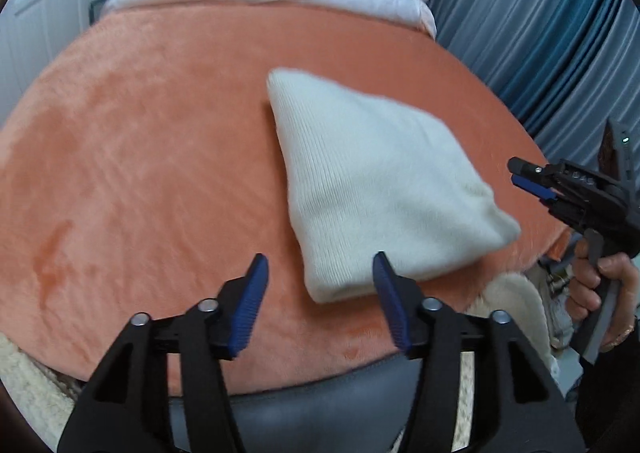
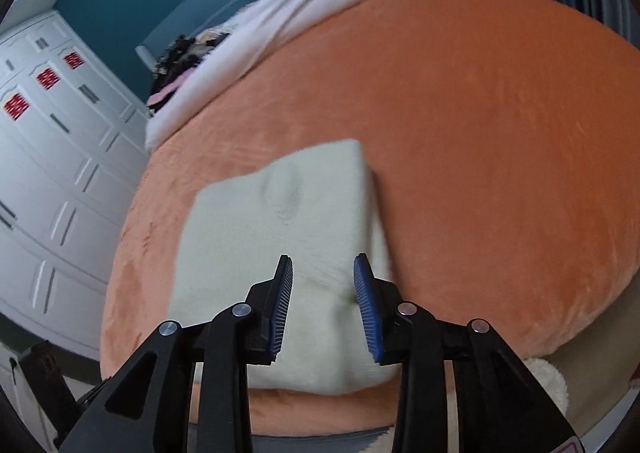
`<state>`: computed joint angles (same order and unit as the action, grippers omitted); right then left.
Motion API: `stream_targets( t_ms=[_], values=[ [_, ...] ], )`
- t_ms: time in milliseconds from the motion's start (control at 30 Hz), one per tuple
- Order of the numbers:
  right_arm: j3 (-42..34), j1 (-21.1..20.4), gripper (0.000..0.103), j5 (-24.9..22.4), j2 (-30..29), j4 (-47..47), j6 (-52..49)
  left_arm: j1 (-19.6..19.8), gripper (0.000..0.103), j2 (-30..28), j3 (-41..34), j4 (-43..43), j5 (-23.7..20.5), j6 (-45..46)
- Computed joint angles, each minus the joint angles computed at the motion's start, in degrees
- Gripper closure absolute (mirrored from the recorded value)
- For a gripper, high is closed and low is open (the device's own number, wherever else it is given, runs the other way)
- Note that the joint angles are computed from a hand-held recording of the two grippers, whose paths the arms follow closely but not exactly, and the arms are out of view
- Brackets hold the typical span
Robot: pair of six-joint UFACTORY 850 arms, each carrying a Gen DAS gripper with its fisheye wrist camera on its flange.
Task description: Fold small clothes
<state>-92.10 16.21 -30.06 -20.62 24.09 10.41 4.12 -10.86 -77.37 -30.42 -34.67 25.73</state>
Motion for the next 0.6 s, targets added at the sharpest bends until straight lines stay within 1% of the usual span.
stream_targets(
  t_ms=[33,100,167,233,267,300,333,367,400,433,467,500,567,600],
  values=[
    [-2.0,0.6,0.082,-0.4,-0.8,2.9,-4.1,-0.2,0.048,0.1,-0.3,2.0,1.1,-1.6],
    [-8.0,2.1,0.085,-2.9,-4.5,6.6,-10.5,-0.5,0.045,-0.3,-1.6,5.6,2.0,-5.5],
    [-13.0,4.0,0.086,-5.5,-8.5,7.5,-13.2,0.0,0.042,-0.5,-2.3,5.9,2.4,-7.2],
    [-21.4,6.0,0.086,-13.9,-15.9,6.6,-12.8,0.5,0.039,-0.7,-3.0,6.5,2.4,-9.1],
    [-23.4,7.3,0.086,-17.0,-19.1,3.6,-11.7,0.9,0.038,-0.9,-3.3,7.1,2.1,-10.1],
    [-23.0,8.6,0.088,-17.6,-20.6,0.9,-12.0,1.1,0.038,-1.1,-3.5,7.5,1.7,-10.9],
    [-20.7,9.0,0.088,-15.9,-19.8,0.6,-13.2,1.3,0.038,-1.2,-3.7,7.5,1.3,-11.1],
    [-20.0,8.8,0.089,-15.4,-18.9,1.7,-13.2,1.5,0.038,-1.3,-3.9,7.8,0.9,-11.4],
    [-21.3,8.1,0.09,-17.3,-19.0,2.7,-11.7,1.5,0.037,-1.3,-3.9,8.2,1.1,-11.4],
    [-20.5,7.2,0.093,-17.5,-17.7,5.2,-11.3,1.4,0.037,-1.4,-3.8,8.6,1.2,-11.7],
    [-18.7,6.5,0.093,-15.3,-15.6,7.3,-12.2,1.3,0.037,-1.6,-3.9,8.8,1.0,-12.1],
    [-15.5,6.1,0.093,-12.6,-12.9,7.0,-13.2,1.1,0.037,-1.9,-3.9,8.8,0.8,-12.4],
    [-11.9,5.8,0.093,-10.1,-9.8,0.3,-9.7,0.8,0.037,-2.6,-4.5,8.1,-0.4,-12.6],
    [-10.3,5.4,0.093,-10.0,-9.3,-2.3,-7.7,0.6,0.037,-3.0,-4.8,7.1,-1.0,-11.9]
  ],
)
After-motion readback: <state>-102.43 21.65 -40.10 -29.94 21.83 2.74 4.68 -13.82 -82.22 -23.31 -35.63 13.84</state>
